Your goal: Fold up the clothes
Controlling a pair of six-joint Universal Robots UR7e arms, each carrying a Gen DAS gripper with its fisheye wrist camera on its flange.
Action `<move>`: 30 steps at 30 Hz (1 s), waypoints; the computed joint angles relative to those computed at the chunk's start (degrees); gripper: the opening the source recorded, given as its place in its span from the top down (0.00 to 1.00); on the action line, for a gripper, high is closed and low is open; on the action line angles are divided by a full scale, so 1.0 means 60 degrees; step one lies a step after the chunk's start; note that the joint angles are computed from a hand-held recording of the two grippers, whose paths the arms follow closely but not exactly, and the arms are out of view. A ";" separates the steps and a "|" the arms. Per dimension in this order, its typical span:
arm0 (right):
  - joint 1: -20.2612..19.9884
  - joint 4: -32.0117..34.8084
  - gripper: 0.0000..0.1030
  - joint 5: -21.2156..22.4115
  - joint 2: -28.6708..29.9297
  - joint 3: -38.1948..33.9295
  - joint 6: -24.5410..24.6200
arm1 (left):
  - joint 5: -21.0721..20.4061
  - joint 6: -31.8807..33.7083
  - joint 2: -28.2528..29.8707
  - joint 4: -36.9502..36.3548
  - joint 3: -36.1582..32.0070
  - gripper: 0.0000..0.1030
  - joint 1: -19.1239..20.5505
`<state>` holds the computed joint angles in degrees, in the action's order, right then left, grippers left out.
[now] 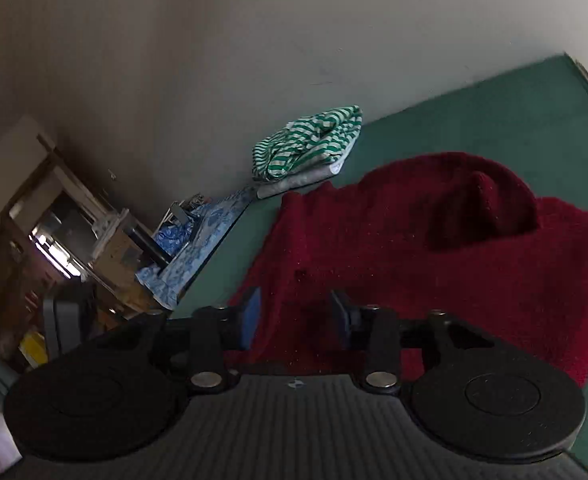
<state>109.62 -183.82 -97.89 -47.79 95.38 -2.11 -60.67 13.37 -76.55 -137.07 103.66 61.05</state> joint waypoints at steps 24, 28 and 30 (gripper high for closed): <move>0.1052 -0.2020 0.59 -0.4465 0.0223 0.1878 0.0070 | -0.1491 0.1390 0.2390 -0.0559 -0.2526 1.00 -0.0415; 0.1165 -0.1807 0.59 -0.4211 0.0546 0.1408 -0.0404 | -0.2078 0.1592 0.2318 0.0376 -0.3368 0.88 -0.0346; 0.1213 -0.1469 0.59 -0.4112 0.0731 0.1144 -0.0609 | -0.1866 0.1672 0.2276 0.0355 -0.3330 1.00 -0.0327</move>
<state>116.90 -192.63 -122.56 -43.40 102.24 -5.76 -71.86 23.40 -62.89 -134.94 83.68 59.08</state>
